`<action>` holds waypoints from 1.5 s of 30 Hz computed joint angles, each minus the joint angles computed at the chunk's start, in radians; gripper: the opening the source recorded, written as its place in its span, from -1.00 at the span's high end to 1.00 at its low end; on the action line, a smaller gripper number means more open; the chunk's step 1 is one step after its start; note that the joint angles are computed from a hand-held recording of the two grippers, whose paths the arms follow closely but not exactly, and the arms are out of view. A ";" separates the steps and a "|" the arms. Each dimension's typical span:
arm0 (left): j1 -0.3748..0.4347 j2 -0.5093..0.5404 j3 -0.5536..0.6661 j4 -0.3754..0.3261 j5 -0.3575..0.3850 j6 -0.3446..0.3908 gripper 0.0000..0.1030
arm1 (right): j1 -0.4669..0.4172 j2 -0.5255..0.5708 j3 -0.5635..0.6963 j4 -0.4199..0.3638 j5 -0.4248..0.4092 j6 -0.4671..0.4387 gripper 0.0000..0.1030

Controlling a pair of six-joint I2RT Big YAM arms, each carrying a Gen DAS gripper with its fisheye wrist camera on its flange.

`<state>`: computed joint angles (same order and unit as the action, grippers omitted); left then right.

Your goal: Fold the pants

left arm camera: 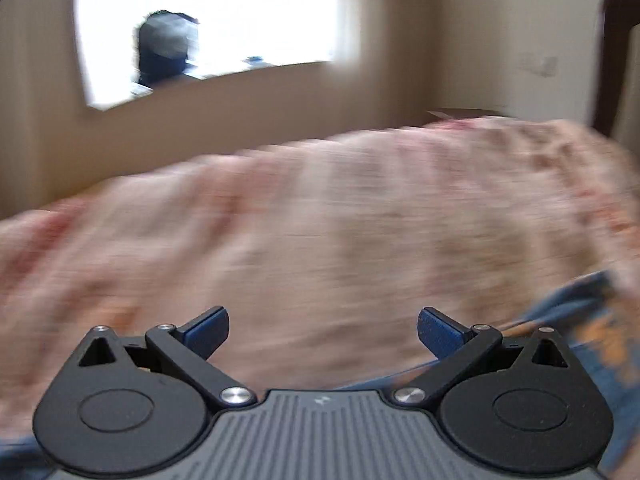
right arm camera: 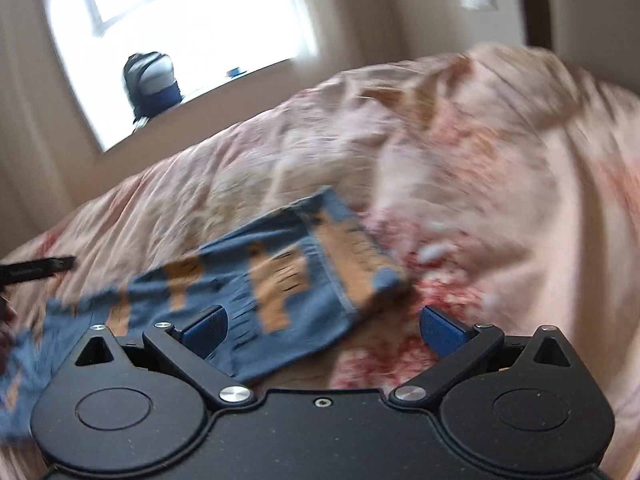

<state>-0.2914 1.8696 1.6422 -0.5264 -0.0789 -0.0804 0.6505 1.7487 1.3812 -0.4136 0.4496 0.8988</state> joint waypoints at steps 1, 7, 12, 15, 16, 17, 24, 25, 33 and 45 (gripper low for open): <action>-0.013 0.035 0.040 -0.008 0.034 -0.015 -1.00 | -0.006 -0.005 -0.017 0.033 -0.009 0.017 -0.93; -0.088 0.212 0.249 -0.115 0.076 -0.057 -1.00 | -0.027 -0.021 -0.074 0.165 -0.005 0.005 -0.79; -0.128 0.270 0.302 -0.146 -0.090 -0.023 -1.00 | -0.049 -0.016 -0.083 0.163 -0.045 0.108 -0.55; -0.133 0.285 0.359 -0.218 -0.109 -0.072 -1.00 | -0.055 -0.019 -0.095 0.174 -0.048 0.152 -0.43; -0.133 0.290 0.382 -0.238 -0.115 -0.088 -1.00 | -0.056 -0.019 -0.097 0.173 -0.045 0.163 -0.36; -0.133 0.279 0.376 -0.231 -0.116 -0.109 -1.00 | -0.056 -0.020 -0.098 0.172 -0.043 0.172 -0.33; -0.130 0.164 0.234 -0.055 0.114 -0.142 -1.00 | -0.054 -0.041 -0.143 0.228 -0.080 0.255 -0.20; -0.131 0.163 0.229 -0.054 0.169 -0.140 -1.00 | -0.052 -0.044 -0.148 0.236 -0.091 0.254 -0.21; -0.148 0.269 0.359 -0.215 0.231 -0.079 -1.00 | -0.064 -0.027 -0.145 0.265 -0.088 0.242 0.00; -0.089 0.313 0.539 -0.431 0.360 -0.191 -0.99 | 0.018 0.040 0.019 0.054 0.159 -0.172 0.75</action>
